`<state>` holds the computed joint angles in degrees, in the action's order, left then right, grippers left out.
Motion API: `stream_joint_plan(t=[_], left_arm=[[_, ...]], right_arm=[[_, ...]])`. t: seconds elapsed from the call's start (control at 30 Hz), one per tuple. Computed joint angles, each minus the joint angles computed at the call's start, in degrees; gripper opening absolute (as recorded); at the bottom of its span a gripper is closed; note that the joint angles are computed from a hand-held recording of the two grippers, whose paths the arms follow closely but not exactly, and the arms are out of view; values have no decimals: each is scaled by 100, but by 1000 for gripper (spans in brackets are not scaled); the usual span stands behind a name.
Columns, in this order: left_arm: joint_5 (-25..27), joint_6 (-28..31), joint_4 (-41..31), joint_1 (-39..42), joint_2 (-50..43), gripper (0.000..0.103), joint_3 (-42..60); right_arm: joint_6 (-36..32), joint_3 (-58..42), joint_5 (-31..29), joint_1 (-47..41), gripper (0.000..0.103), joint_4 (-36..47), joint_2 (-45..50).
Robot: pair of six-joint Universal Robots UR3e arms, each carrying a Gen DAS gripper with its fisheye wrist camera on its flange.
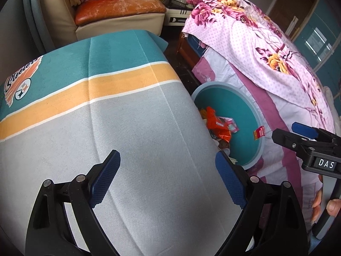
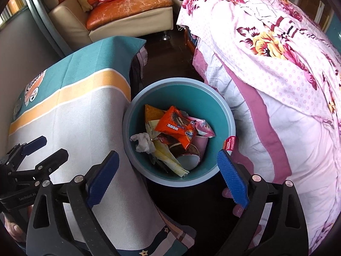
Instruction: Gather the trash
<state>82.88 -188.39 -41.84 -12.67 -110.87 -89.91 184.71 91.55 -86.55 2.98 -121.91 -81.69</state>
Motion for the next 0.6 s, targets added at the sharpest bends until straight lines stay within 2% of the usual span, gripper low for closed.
stream_joint_plan(t=[0.47,0.53,0.6], left_arm=[[338,-165,-197,-49,1199,93,-834],[402,-192,-184,-82,1377,99,-977],[523,-240,-138,-145,1531,99,-1105]], right_arm=[[162,602,-296,383,96,89,-1140],[184,675,-361,445,96,127,-1319],[196,772,-396,508,96,162,-1492]])
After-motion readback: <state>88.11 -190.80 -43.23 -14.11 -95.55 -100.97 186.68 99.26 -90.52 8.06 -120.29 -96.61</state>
